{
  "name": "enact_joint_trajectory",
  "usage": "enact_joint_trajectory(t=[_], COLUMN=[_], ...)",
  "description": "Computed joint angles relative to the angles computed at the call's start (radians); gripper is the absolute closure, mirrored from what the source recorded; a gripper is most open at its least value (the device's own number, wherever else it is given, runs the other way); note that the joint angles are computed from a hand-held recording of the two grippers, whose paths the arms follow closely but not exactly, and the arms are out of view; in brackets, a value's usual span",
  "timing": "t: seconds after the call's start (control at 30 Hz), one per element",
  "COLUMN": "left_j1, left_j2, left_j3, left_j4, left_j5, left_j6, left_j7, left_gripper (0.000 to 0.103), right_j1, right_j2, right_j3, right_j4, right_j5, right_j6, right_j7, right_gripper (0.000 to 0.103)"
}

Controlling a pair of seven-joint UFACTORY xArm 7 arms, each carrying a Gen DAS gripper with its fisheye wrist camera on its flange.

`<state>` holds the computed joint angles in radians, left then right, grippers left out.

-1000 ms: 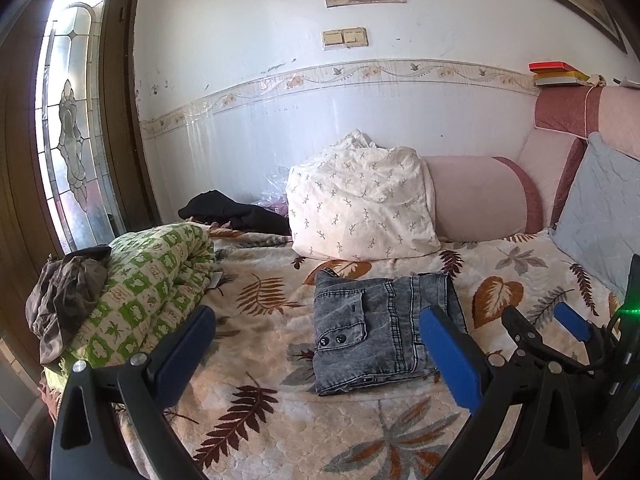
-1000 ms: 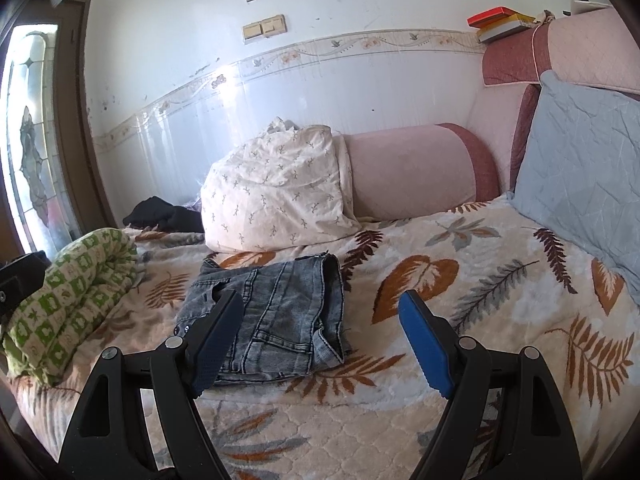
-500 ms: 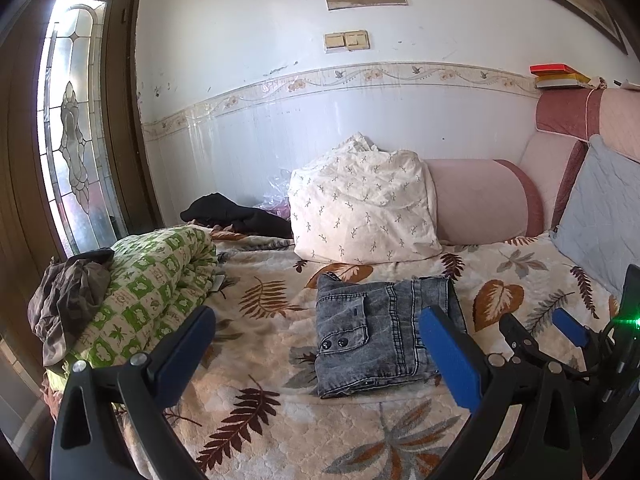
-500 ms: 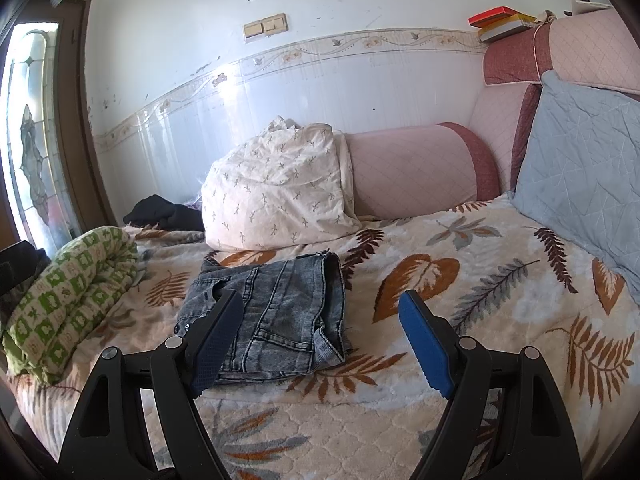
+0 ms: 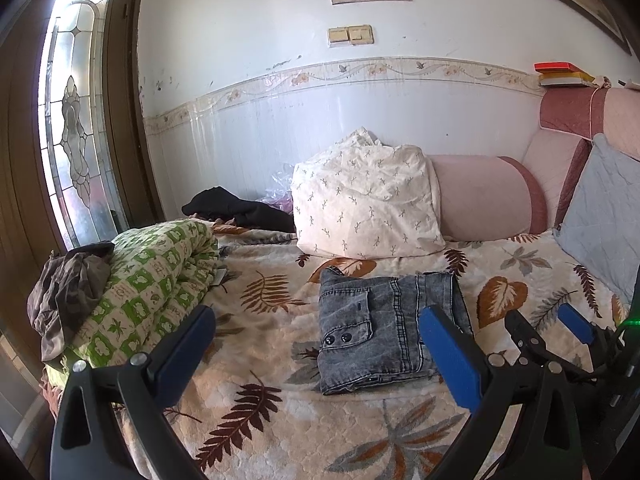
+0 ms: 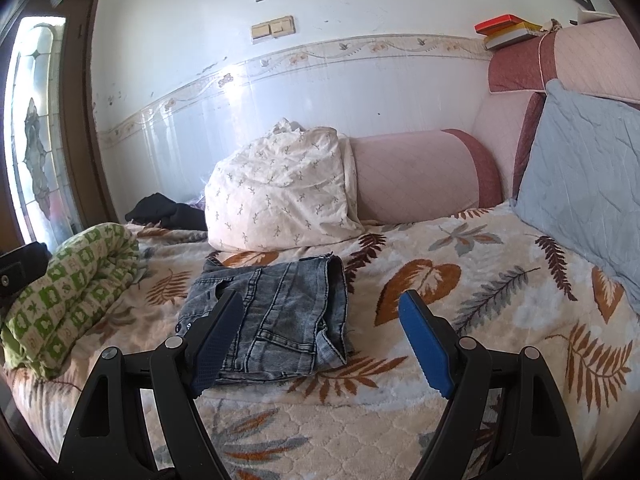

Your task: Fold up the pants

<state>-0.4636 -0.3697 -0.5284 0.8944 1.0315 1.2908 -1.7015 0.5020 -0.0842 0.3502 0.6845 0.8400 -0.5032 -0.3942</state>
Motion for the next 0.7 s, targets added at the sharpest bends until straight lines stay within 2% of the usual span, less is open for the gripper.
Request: enact_joint_trajectory(t=[0.53,0.7], left_j1=[0.013,0.028], left_j2=[-0.026,-0.053], left_j3=[0.023,0.049], left_j4=[-0.065,-0.12], left_j5=[-0.033,-0.059], left_j6=[-0.029,-0.08], left_j7=[-0.025,-0.032], left_gripper=[0.0,0.0], right_j1=[0.028,0.047], right_j2=[0.019,0.034], right_j3=[0.004,0.002], right_j4=[0.002,0.014], right_j5=[0.003,0.031], right_j6=[-0.029,-0.036], right_j7=[-0.063,-0.11], right_gripper=[0.023,0.023])
